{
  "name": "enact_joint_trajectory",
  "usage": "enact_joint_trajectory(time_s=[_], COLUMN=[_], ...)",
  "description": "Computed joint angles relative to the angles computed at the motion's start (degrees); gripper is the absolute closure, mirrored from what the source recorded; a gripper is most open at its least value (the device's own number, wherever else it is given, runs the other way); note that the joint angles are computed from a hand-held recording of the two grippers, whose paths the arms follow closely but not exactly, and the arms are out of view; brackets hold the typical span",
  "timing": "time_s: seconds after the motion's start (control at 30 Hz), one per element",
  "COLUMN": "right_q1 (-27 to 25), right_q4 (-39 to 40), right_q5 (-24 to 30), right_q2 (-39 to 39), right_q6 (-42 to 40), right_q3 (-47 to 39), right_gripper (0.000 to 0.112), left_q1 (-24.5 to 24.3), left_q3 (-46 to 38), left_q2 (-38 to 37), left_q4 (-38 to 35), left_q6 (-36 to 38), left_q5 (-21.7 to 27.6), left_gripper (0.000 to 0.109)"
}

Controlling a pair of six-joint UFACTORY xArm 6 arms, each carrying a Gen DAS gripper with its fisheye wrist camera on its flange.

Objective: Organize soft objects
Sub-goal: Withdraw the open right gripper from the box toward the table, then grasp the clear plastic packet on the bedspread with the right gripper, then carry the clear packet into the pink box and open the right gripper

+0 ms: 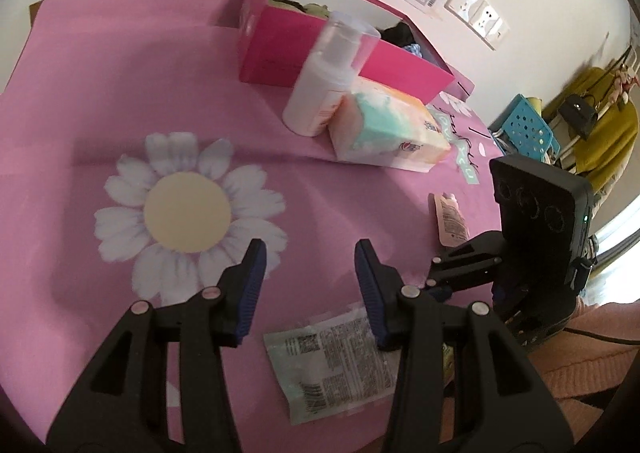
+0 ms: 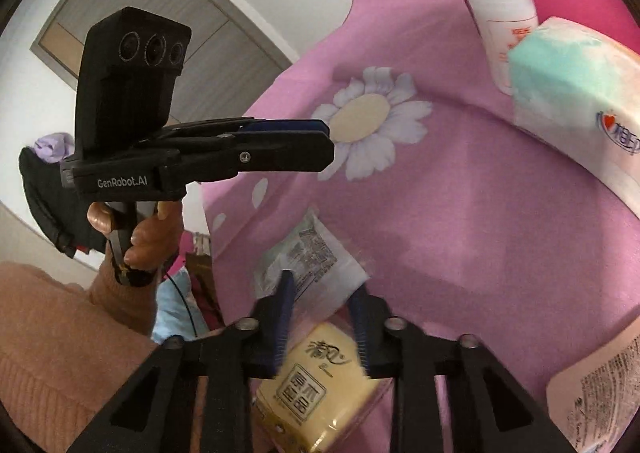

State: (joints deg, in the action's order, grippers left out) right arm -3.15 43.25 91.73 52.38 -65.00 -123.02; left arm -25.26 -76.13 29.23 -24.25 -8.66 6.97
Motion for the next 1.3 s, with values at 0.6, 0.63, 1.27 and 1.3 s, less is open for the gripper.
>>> enact_joint_trajectory(time_s=[0.6, 0.63, 1.27, 1.3], right_q1=[-4.0, -4.2, -6.7, -6.7], right_q4=[3.3, 3.2, 7.9, 8.3], right_q5=[-6.8, -6.9, -12.9, -13.3], right_q2=[10.6, 11.5, 1.4, 0.9], right_q6=[8.5, 9.2, 3.8, 3.4], right_q3=[-18.8, -20.1, -6.2, -5.7], right_gripper=[0.104, 0.104, 0.104, 0.104], left_q1=[-0.6, -0.5, -0.9, -0.9], left_q3=[-12.3, -13.8, -24.5, -24.7], left_q2=[8.0, 9.0, 13.2, 12.9], left_q4=[-19.6, -19.1, -25.7, -25.8], left_q6=[21.3, 21.1, 31.7, 32.0], left_q5=[9.9, 11.2, 16.4, 16.1], left_gripper=[0.061, 0.061, 0.063, 0.063])
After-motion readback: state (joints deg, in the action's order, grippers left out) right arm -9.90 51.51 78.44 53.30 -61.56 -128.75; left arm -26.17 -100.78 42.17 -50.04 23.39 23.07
